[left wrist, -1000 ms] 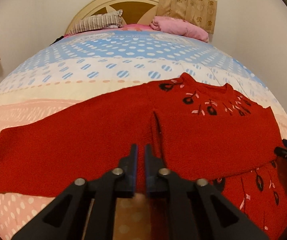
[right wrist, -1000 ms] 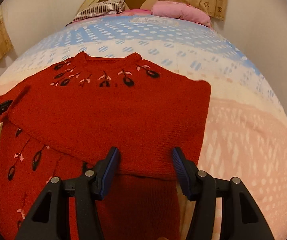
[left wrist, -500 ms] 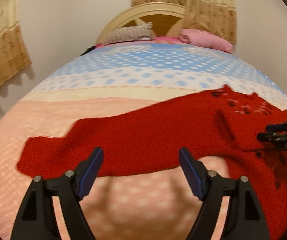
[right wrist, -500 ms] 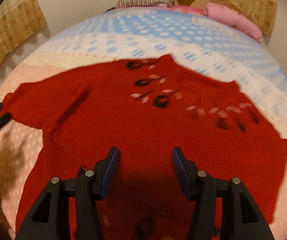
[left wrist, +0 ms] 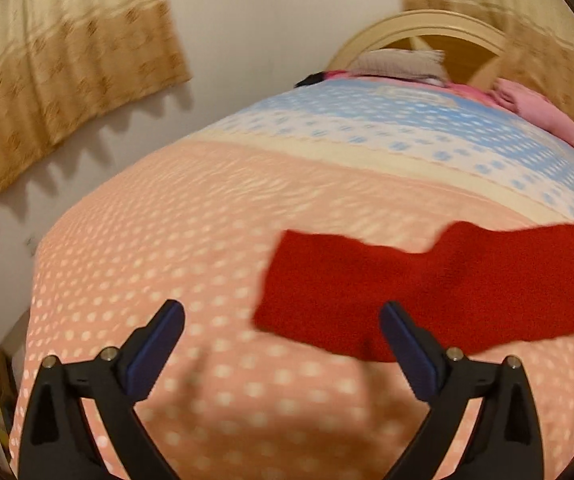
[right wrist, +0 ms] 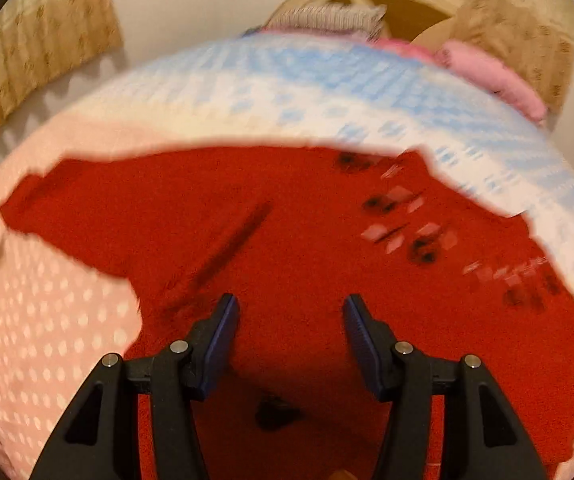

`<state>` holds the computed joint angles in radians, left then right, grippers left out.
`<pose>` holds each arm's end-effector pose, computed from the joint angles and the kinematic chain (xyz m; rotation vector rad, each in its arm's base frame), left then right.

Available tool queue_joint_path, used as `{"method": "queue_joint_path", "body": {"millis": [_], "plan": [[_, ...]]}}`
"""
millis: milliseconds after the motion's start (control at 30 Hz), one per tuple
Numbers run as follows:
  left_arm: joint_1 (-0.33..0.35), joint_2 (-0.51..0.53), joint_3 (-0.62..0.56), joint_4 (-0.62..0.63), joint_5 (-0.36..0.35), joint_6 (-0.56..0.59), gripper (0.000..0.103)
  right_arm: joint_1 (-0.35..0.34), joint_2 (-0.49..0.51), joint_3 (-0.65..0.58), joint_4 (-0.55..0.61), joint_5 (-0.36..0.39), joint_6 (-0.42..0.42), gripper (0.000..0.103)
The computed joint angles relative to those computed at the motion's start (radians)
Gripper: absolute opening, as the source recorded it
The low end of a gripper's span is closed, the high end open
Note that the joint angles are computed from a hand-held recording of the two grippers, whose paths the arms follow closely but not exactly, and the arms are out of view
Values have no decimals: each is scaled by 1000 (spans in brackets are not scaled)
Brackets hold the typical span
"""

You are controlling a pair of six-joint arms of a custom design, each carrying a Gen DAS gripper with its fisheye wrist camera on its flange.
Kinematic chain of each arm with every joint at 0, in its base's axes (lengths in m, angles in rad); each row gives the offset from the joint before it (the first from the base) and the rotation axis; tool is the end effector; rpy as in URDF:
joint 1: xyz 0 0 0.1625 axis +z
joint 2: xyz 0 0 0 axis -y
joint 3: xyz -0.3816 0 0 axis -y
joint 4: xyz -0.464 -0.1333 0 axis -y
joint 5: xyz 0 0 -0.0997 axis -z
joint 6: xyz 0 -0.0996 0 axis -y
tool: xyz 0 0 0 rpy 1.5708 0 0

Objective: Fold small clothes

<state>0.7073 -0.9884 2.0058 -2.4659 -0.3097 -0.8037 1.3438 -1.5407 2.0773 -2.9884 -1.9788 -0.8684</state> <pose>-0.2691 -0.5302 0.0442 0.1498 2.0060 -1.0033 -0.0311 -0.5514 0.3254 0.5051 -2.2225 0.6685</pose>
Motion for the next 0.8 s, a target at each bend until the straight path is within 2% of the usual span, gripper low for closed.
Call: {"method": "queue_joint_path", "body": {"millis": [67, 167, 233, 300, 467, 567, 667, 733, 800], "plan": [[17, -25, 12, 24, -3, -58, 101, -3, 13, 24, -93, 5, -44, 59], [38, -40, 19, 12, -16, -85, 101, -8, 12, 32, -117, 13, -43, 63], [50, -41, 22, -44, -34, -67, 101, -17, 6, 32, -109, 27, -26, 66], [59, -32, 7, -39, -58, -73, 100, -19, 6, 31, -113, 29, -22, 67], [79, 2, -38, -59, -78, 16, 97, -1, 29, 46, -197, -9, -63, 68], [92, 27, -76, -51, -114, 61, 88, 4, 39, 47, -230, -21, -86, 69], [104, 40, -102, -14, -159, 86, 73, 3, 41, 47, -234, -21, -88, 69], [103, 42, -98, -51, -174, 117, 61, 3, 41, 46, -237, -20, -89, 69], [102, 40, -97, -60, -185, 122, 54, 5, 44, 48, -249, -24, -96, 69]]}}
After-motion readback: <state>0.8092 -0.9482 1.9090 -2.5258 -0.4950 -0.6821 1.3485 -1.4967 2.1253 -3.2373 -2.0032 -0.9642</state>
